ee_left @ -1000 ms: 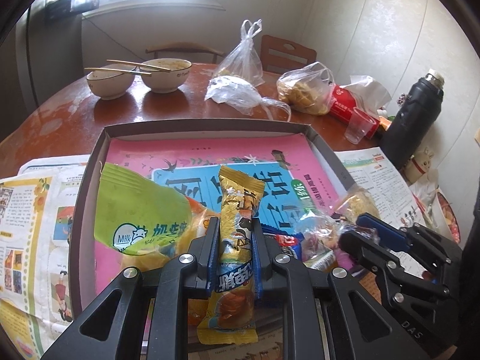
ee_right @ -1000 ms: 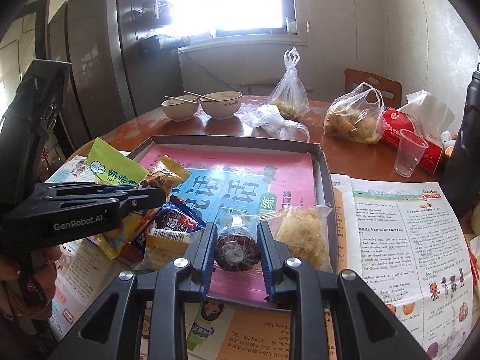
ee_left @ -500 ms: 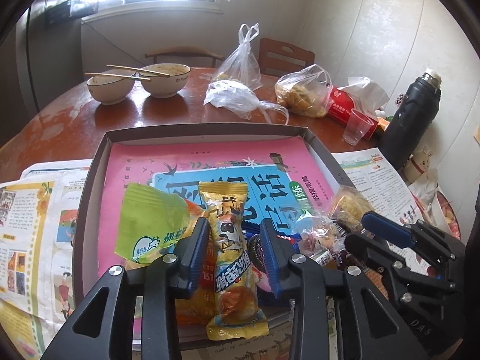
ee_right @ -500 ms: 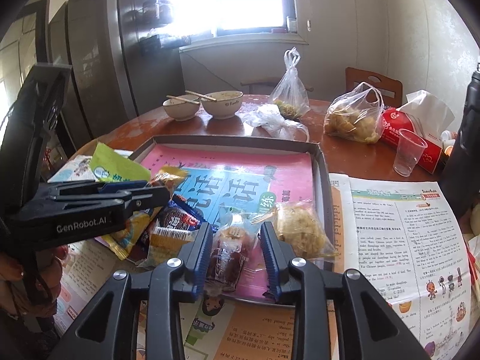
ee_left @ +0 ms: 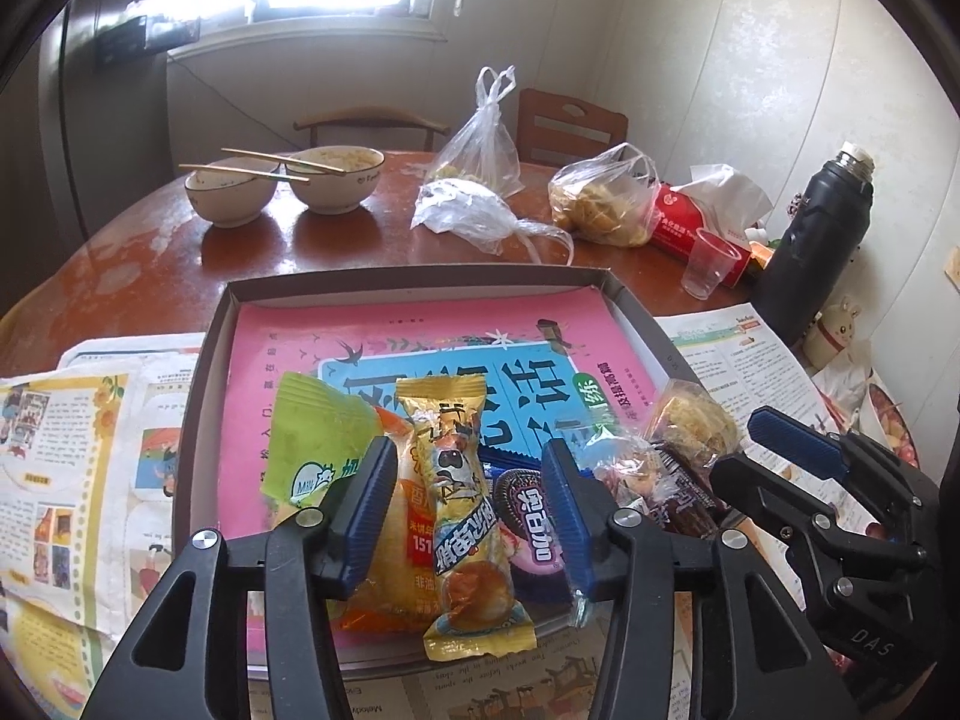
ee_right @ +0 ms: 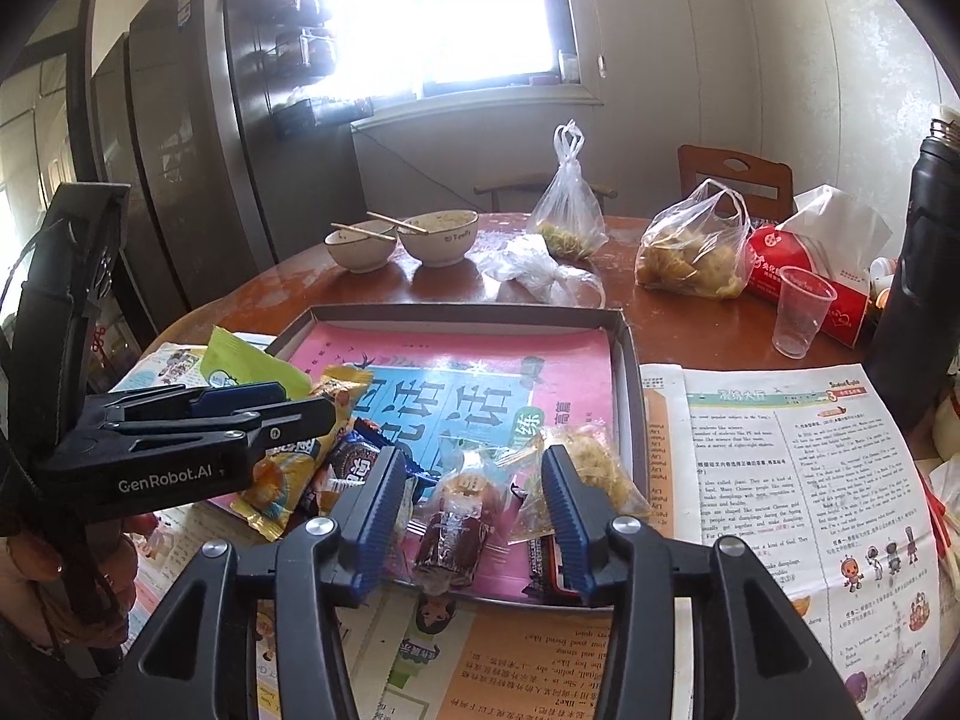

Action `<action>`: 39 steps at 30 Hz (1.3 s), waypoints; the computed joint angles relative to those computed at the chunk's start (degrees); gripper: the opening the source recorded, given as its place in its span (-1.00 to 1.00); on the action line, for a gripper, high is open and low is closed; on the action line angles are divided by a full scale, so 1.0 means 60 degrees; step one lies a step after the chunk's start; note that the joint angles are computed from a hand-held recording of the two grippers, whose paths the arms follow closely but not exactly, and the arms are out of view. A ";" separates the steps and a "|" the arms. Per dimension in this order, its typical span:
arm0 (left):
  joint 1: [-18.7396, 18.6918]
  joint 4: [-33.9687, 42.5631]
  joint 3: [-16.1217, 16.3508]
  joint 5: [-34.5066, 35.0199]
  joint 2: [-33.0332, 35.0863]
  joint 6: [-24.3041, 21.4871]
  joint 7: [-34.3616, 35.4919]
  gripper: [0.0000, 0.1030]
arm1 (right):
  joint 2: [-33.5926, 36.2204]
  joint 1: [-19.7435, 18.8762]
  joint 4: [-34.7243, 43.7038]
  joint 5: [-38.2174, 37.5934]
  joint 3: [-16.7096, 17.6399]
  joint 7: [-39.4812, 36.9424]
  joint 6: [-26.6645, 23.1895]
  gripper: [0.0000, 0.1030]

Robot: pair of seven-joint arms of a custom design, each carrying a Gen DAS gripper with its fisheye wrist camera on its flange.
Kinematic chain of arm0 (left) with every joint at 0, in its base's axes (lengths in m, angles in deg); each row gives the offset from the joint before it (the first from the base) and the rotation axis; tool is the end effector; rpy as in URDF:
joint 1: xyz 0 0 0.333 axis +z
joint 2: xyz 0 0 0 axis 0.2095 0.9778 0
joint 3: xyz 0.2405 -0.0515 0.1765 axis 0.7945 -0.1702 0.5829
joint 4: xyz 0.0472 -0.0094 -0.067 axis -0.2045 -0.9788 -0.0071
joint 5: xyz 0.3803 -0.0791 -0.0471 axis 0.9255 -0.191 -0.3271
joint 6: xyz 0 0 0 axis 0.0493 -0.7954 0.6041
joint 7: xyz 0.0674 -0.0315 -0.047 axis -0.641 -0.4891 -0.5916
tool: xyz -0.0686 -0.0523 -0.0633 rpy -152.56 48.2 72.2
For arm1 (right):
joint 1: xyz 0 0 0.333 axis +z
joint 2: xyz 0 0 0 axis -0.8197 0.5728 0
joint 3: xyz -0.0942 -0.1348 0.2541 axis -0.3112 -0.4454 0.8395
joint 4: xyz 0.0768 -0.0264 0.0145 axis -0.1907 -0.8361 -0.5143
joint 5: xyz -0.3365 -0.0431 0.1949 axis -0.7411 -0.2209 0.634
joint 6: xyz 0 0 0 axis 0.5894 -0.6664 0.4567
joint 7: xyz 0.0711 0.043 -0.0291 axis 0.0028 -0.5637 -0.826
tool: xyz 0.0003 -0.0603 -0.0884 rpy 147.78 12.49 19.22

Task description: Organize snacks

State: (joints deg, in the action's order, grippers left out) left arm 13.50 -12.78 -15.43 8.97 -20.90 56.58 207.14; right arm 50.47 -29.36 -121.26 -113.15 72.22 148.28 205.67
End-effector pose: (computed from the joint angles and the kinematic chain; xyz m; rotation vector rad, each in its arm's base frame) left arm 0.7406 -0.1349 0.5109 -1.1476 2.5434 -1.1549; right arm 0.6175 0.3074 0.5093 -1.3650 2.1107 -0.6192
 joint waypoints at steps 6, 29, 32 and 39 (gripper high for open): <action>0.0056 -0.0233 0.0002 -0.0117 -0.0210 0.0207 0.0084 0.11 | -0.0121 0.0070 -0.0042 -0.0283 -0.0039 0.0279 -0.0055 0.06; 0.0560 -0.3553 0.0305 -0.1884 -0.2829 0.1359 0.1861 0.46 | -0.0794 0.0256 -0.0366 -0.1481 0.0193 0.1791 -0.0354 0.53; 0.0500 -0.4096 0.0566 -0.1791 -0.3129 0.1445 0.1859 0.47 | -0.0877 0.0304 -0.0456 -0.1200 0.0308 0.1920 -0.0745 0.54; 0.0445 -0.5372 0.0931 -0.1523 -0.3750 0.1715 0.1832 0.47 | -0.1136 0.0594 -0.0930 -0.1035 0.0647 0.2376 -0.1609 0.75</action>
State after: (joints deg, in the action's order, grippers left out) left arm 16.17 -45.01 -9.85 -0.17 -43.40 66.87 218.13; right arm 43.66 -25.79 -126.84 -119.36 76.11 162.54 196.01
